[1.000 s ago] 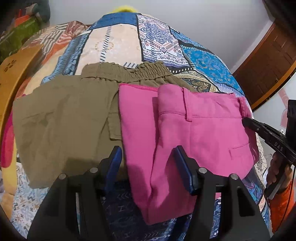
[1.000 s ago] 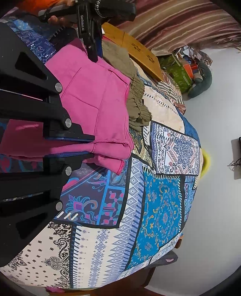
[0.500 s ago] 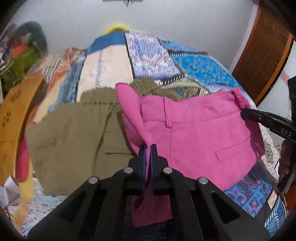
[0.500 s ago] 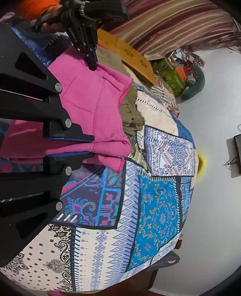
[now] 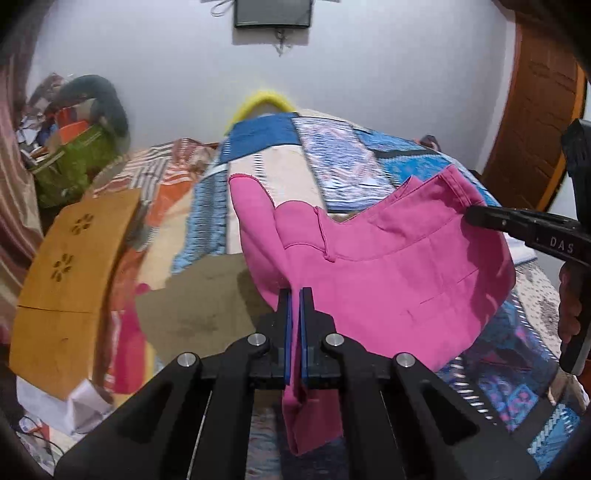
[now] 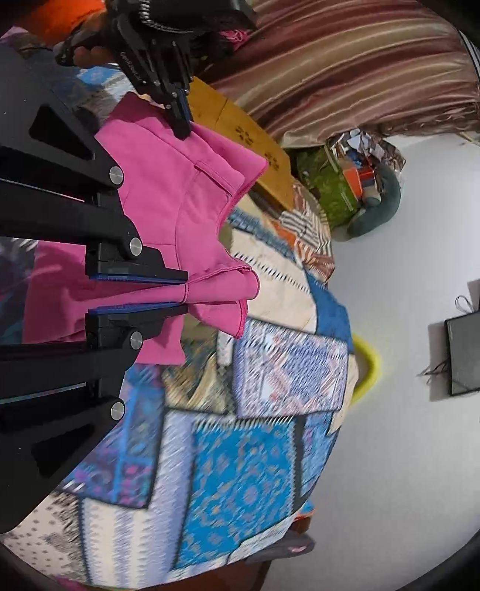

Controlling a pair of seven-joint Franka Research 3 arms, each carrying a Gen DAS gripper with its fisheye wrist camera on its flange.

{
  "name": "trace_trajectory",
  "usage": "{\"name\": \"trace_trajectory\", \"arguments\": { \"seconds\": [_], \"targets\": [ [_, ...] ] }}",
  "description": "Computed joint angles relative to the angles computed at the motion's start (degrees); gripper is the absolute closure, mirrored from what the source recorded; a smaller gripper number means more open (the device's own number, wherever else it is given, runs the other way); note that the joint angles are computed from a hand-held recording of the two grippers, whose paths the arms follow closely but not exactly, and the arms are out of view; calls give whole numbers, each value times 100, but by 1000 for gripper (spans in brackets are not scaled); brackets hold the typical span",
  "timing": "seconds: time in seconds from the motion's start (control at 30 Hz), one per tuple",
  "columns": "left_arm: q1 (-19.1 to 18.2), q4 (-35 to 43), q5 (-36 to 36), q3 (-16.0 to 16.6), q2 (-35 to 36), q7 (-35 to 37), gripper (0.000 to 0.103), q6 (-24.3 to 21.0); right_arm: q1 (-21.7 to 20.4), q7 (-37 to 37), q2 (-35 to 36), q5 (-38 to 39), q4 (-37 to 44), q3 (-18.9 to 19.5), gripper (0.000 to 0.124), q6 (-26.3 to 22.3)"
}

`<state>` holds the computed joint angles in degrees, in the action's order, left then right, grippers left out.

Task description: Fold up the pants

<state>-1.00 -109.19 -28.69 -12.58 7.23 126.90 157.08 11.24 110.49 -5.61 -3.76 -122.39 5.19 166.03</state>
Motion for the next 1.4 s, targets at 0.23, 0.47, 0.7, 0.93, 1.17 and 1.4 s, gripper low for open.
{"name": "trace_trajectory", "arguments": {
  "seconds": [0.23,0.47,0.7,0.93,1.17,1.4],
  "targets": [
    [202,667,638,126,744,-556,100,-431,302,119,1088,-292,1048,-159,115,-293],
    [364,721,1362,80,1074,-1015,93,-482,696,398,1608,-880,1567,-571,107,-1110],
    [330,551,2068,130,920,-1586,81,-332,723,954,1286,-1538,1347,-678,79,-1426],
    [464,140,1407,1,122,-1467,81,-276,417,1242,327,-1713,685,-374,79,-971],
    [21,-814,-252,303,-1457,-383,81,102,-41,1744,-1115,-2314,-75,301,79,-533],
    [-892,-1743,-1073,972,-3161,247,81,318,-613,2042,-2597,-2213,-715,1133,79,-139]
  ]
}}
